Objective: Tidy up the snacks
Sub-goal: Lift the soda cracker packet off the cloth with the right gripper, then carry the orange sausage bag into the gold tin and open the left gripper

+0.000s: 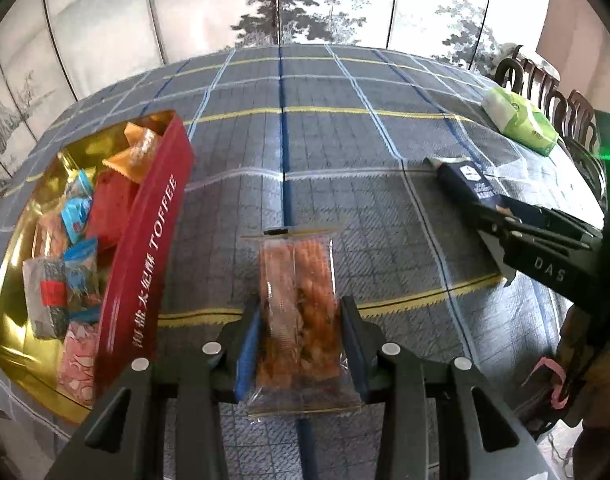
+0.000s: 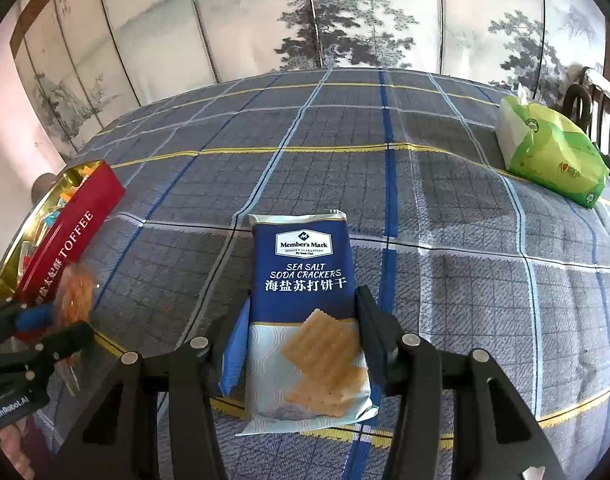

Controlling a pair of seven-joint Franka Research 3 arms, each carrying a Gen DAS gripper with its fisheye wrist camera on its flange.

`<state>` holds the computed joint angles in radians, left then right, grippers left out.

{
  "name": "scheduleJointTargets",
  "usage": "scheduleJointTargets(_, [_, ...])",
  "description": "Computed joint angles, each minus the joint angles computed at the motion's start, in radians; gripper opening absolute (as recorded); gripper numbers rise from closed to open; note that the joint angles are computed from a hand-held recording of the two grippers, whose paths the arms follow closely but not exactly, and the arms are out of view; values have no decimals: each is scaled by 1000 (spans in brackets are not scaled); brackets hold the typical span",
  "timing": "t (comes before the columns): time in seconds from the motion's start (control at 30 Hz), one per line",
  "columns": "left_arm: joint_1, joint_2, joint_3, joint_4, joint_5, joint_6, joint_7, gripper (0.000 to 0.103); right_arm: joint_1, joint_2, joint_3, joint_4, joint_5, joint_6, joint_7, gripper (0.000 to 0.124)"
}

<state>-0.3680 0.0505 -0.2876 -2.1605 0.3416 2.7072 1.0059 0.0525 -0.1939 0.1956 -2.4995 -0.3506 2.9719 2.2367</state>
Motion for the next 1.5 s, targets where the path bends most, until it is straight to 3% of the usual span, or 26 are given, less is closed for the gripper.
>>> scheduleJointTargets(0.33, [8, 7, 6, -12, -8, 14, 3, 39, 2, 11, 2, 18, -40, -19, 26, 51])
scheduleJointTargets(0.83, [-4, -73, 0, -66, 225, 57, -159, 38, 13, 12, -8, 32, -133, -58, 97, 48])
scheduleJointTargets(1.5, [26, -199, -19, -125, 172, 32, -157, 38, 21, 11, -11, 40, -173, -87, 119, 50])
